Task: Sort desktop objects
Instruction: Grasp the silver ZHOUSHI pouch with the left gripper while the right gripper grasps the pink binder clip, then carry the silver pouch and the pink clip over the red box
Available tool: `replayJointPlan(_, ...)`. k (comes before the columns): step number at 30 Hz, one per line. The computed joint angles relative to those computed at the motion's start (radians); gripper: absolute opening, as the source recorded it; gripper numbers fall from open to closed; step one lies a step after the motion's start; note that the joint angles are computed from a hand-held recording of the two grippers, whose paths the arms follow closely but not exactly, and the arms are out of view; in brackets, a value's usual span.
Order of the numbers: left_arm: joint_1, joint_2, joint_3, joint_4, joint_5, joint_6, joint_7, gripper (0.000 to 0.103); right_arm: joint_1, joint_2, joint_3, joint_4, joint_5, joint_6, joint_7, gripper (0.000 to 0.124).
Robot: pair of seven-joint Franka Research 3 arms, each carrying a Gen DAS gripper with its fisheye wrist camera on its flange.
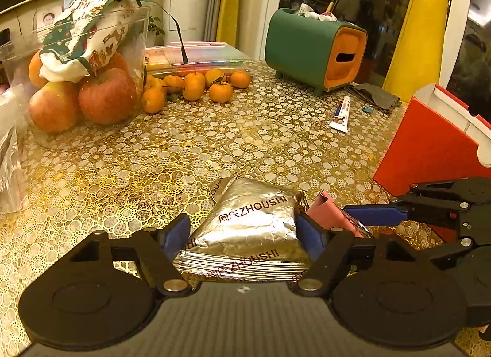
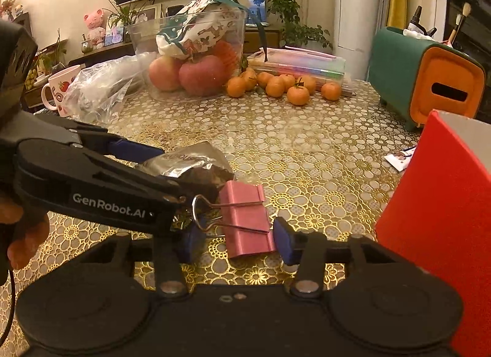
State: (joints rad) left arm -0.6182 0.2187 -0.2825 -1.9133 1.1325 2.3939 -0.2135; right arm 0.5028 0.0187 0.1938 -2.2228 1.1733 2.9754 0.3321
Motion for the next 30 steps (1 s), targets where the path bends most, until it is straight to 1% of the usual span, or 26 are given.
replayJointPlan(3, -0.004, 0.000, -0.003, 0.003, -0.008, -0.014, -0.003, 0.072, 0.000, -0.007, -0.001, -0.007, -0.023, 0.000, 0.025, 0.033)
replayJointPlan(6, -0.011, 0.002, -0.007, 0.009, -0.021, -0.038, 0.002, 0.070, 0.004, -0.016, -0.001, -0.021, -0.058, 0.013, 0.055, 0.033)
replayJointPlan(11, -0.018, -0.019, -0.013, -0.007, -0.023, -0.051, -0.044, 0.066, 0.009, -0.033, -0.007, -0.039, -0.091, 0.023, 0.107, 0.032)
replayJointPlan(13, -0.021, -0.024, -0.019, -0.010, -0.024, -0.063, -0.054, 0.062, 0.011, -0.045, -0.011, -0.048, -0.096, 0.018, 0.118, 0.032)
replayJointPlan(17, -0.031, -0.032, -0.031, -0.015, -0.032, -0.091, -0.083, 0.061, 0.019, -0.081, -0.022, -0.076, -0.098, 0.011, 0.127, 0.032)
replayJointPlan(21, -0.044, -0.033, -0.044, -0.010, -0.044, -0.116, -0.098, 0.061, 0.024, -0.120, -0.035, -0.111, -0.165, -0.003, 0.196, 0.032)
replayJointPlan(24, -0.060, -0.035, -0.054, -0.003, -0.051, -0.135, -0.113, 0.060, 0.030, -0.153, -0.048, -0.136, -0.192, -0.014, 0.230, 0.032)
replayJointPlan(30, -0.096, -0.041, -0.075, 0.014, -0.071, -0.177, -0.130, 0.060, 0.045, -0.237, -0.078, -0.197, -0.238, -0.040, 0.275, 0.032)
